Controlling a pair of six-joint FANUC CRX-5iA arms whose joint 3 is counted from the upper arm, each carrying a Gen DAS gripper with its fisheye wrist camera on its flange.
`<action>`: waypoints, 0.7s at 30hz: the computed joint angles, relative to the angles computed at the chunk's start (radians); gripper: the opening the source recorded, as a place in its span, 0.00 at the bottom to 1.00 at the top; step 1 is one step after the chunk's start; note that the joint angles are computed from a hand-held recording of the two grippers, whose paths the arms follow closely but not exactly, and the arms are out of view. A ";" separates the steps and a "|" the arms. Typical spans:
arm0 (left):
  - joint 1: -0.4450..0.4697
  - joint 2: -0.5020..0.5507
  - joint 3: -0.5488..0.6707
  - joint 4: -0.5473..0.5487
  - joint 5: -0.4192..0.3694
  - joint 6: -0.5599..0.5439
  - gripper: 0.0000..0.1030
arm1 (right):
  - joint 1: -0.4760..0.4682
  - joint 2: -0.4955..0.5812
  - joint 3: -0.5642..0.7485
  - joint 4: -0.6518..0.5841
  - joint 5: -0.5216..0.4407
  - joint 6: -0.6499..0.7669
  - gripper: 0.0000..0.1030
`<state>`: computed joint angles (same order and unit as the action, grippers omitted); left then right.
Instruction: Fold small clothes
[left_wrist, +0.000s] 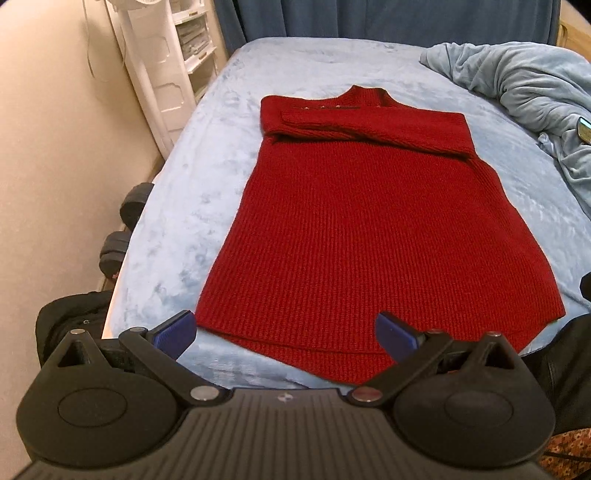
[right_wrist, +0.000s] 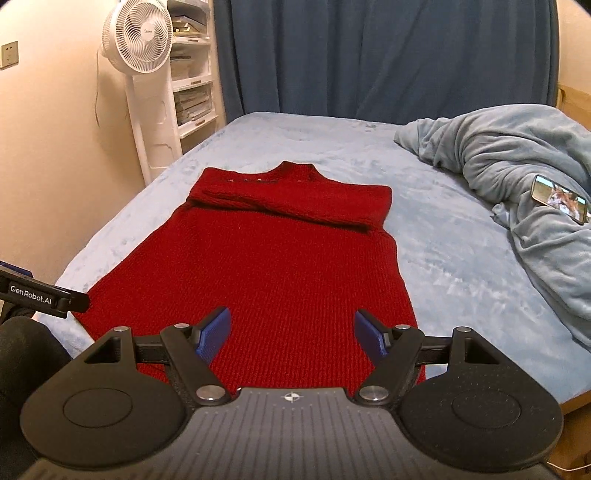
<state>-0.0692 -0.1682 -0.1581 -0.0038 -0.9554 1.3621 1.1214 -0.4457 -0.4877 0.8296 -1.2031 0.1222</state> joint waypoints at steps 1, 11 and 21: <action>0.000 -0.001 0.000 0.001 -0.002 0.000 1.00 | -0.001 0.001 0.002 -0.005 0.003 0.001 0.73; -0.009 0.030 0.028 -0.007 -0.021 0.006 1.00 | -0.041 0.005 0.012 -0.046 0.028 0.039 0.73; -0.016 0.084 0.062 -0.025 -0.042 0.020 1.00 | -0.086 0.041 0.036 -0.104 0.050 0.074 0.73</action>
